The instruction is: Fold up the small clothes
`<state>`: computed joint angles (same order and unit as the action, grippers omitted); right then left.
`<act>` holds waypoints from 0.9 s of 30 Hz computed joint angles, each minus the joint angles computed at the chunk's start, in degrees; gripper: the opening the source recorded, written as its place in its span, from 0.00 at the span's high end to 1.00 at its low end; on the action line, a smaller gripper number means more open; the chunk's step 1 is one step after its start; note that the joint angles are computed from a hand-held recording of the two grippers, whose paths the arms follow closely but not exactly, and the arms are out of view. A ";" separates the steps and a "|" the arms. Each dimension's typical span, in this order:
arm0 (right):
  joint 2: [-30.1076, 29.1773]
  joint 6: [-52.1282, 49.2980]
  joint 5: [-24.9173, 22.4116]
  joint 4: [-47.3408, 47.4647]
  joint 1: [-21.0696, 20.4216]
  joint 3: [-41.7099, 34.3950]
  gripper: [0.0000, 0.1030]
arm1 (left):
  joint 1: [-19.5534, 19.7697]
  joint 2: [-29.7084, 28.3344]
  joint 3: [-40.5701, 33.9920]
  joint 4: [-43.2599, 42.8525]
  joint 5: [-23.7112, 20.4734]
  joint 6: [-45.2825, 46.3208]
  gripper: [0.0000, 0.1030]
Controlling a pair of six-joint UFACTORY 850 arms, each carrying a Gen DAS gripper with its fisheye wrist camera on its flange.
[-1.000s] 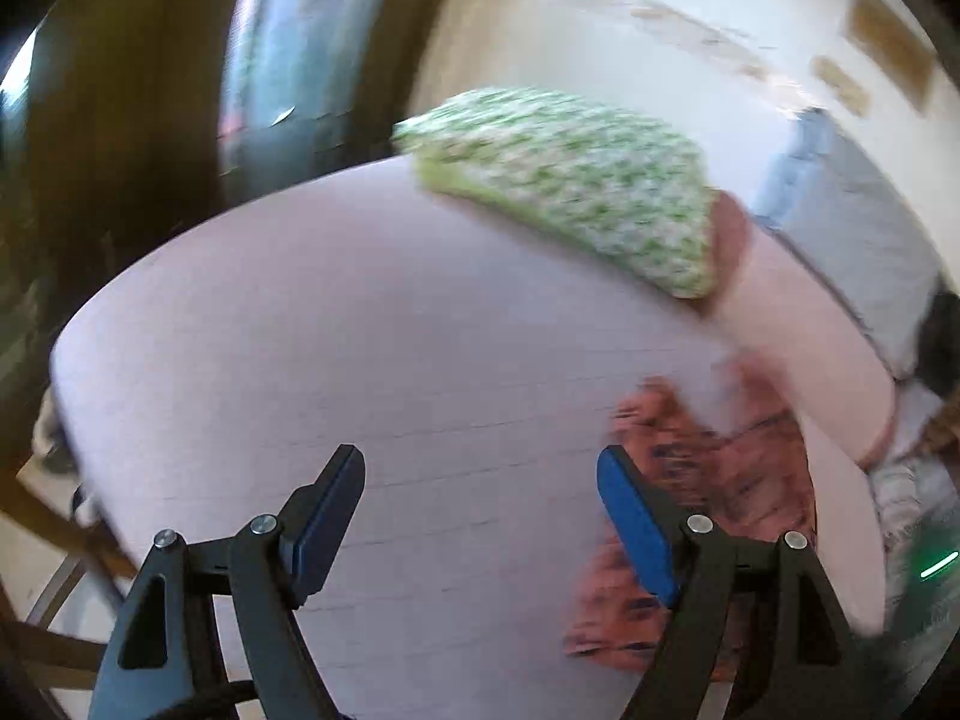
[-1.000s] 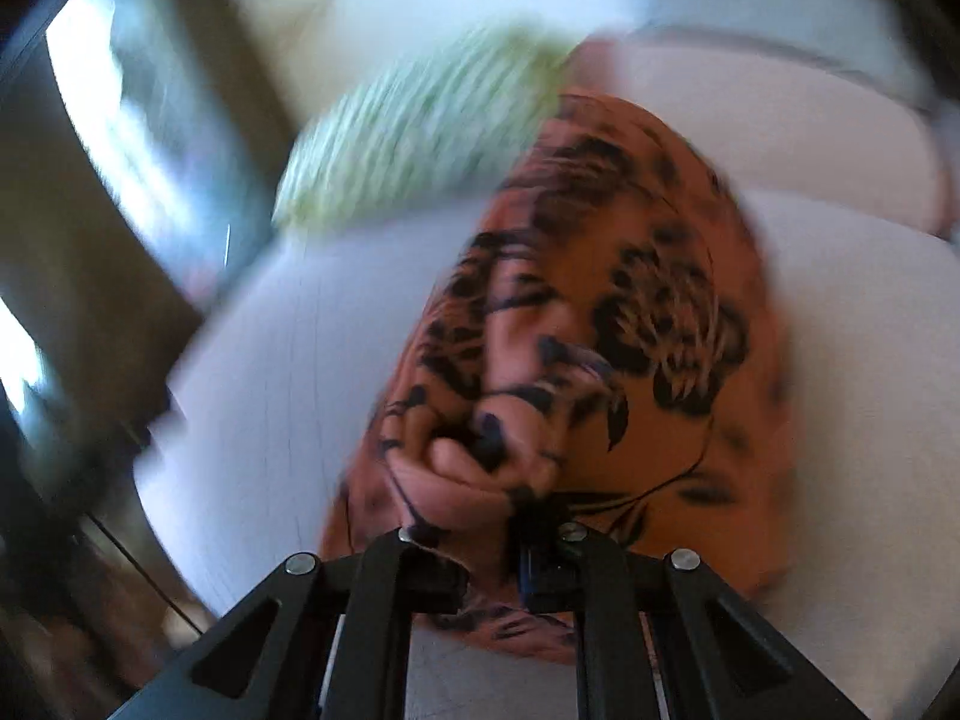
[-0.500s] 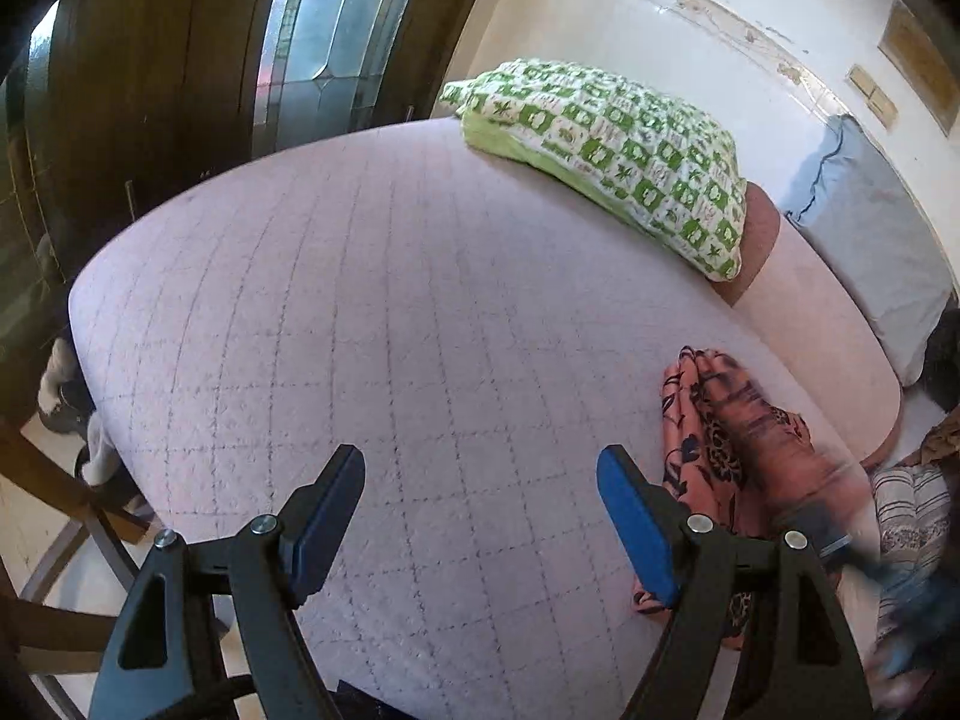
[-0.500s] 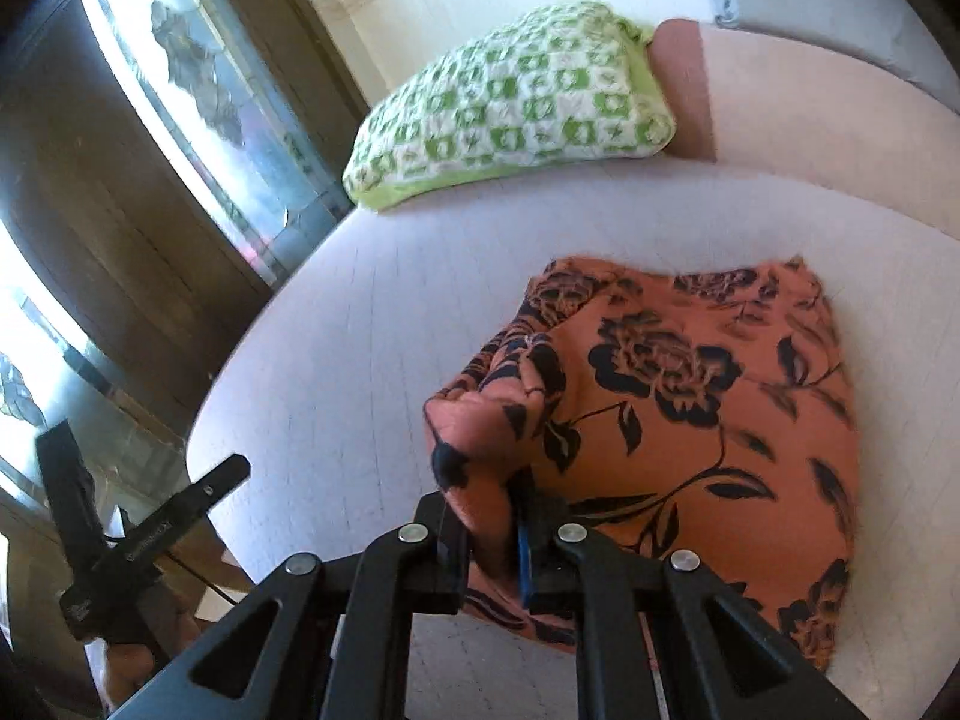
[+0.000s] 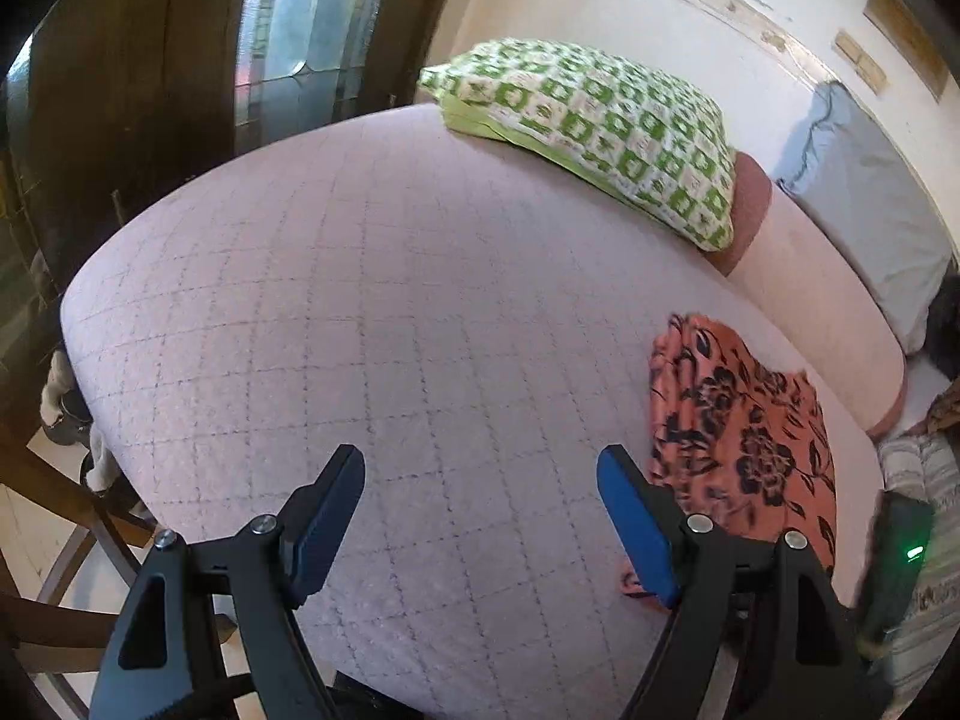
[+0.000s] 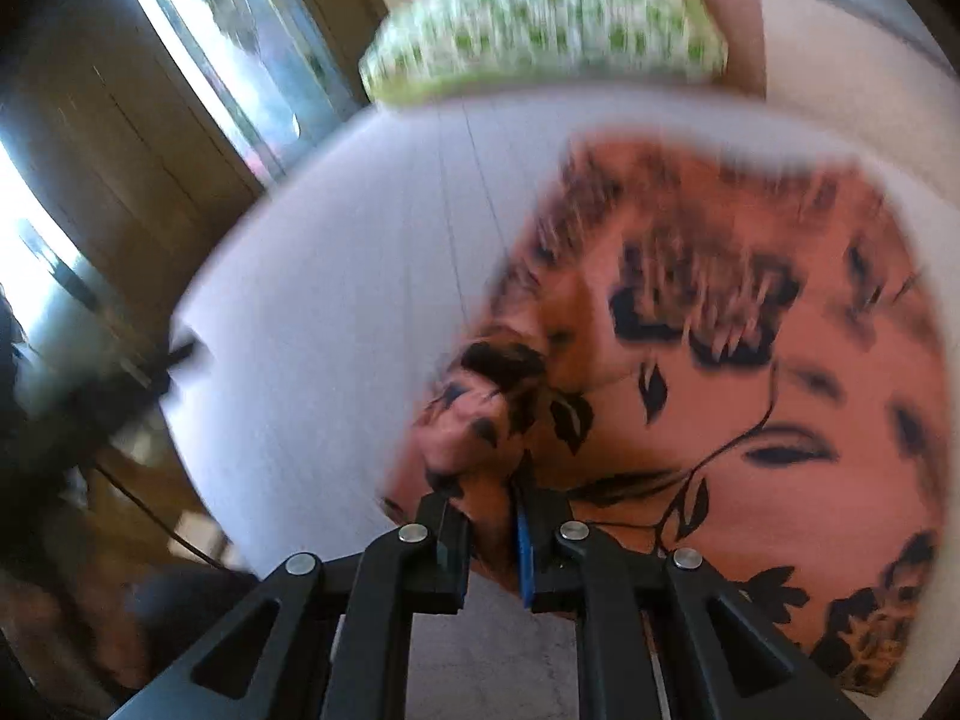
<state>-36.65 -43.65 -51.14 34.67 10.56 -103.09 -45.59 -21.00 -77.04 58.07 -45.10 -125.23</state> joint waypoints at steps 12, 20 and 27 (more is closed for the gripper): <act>6.01 -15.92 -10.31 22.99 -10.33 10.44 0.40 | 0.71 -11.03 -17.19 -13.88 5.97 24.16 0.22; 5.28 -13.25 -14.35 29.62 -18.56 8.96 0.40 | 1.61 -18.47 -26.09 -27.18 5.21 35.35 0.26; 1.50 -8.22 -17.13 31.35 -19.99 4.44 0.40 | 3.90 -15.01 -19.22 -30.77 18.03 27.37 0.84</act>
<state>-35.15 -51.87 -68.26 66.02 -9.44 -98.65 -41.69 -36.01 -96.26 27.30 -27.06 -97.86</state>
